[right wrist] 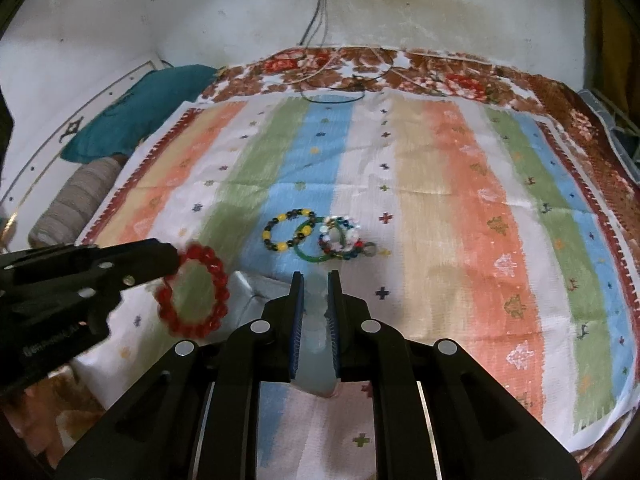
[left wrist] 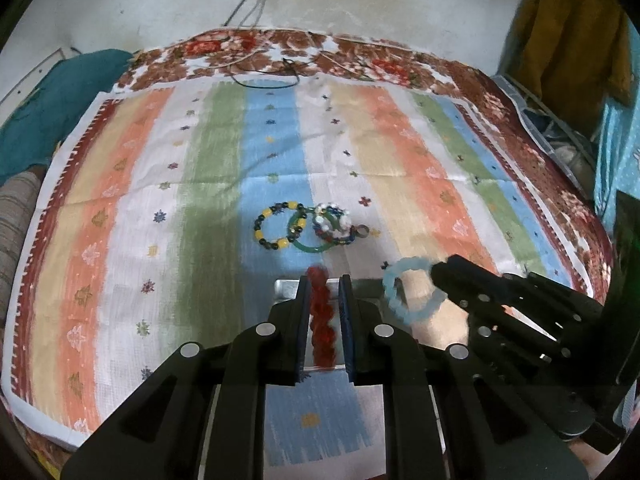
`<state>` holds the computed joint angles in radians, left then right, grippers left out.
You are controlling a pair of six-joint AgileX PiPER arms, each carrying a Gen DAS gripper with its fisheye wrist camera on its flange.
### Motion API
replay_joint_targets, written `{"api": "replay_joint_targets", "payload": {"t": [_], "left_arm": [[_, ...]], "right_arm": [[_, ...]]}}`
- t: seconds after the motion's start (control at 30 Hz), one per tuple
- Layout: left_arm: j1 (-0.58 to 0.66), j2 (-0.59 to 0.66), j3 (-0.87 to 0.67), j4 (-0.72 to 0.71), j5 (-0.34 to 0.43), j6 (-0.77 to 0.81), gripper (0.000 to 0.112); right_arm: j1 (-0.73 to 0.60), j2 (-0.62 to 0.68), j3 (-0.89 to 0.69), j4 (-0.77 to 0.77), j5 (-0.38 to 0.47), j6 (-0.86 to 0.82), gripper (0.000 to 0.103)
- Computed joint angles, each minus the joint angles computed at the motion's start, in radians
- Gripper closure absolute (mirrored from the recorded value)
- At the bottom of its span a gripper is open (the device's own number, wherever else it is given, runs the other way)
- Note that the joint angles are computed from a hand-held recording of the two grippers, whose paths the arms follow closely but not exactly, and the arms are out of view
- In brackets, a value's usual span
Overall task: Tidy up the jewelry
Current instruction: 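Open both tools to drop the bracelets into the tin, then move both open tools back toward the remaining bracelets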
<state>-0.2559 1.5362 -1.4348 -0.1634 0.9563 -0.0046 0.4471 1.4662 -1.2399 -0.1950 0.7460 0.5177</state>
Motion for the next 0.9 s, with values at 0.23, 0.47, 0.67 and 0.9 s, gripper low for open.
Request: {"api": "replay_joint_targets", "payload": {"t": [0.23, 0.47, 0.67, 0.9], "left_arm": [[0.025, 0.020, -0.023, 0.041, -0.006, -0.038, 0.080], [0.067, 0.093, -0.090, 0.050, 0.021, -0.059, 0.061], [0.063, 0.131, -0.122, 0.106, 0.019, -0.074, 0.050], [0.042, 0.160, -0.134, 0.183, -0.013, -0.103, 0.039]], "right_arm": [[-0.030, 0.022, -0.012, 0.000, 0.008, 0.006, 0.061], [-0.052, 0.074, -0.055, 0.028, 0.022, -0.037, 0.051], [-0.072, 0.109, -0.088, 0.057, 0.029, -0.068, 0.041], [-0.081, 0.134, -0.115, 0.064, 0.037, -0.082, 0.032]]}}
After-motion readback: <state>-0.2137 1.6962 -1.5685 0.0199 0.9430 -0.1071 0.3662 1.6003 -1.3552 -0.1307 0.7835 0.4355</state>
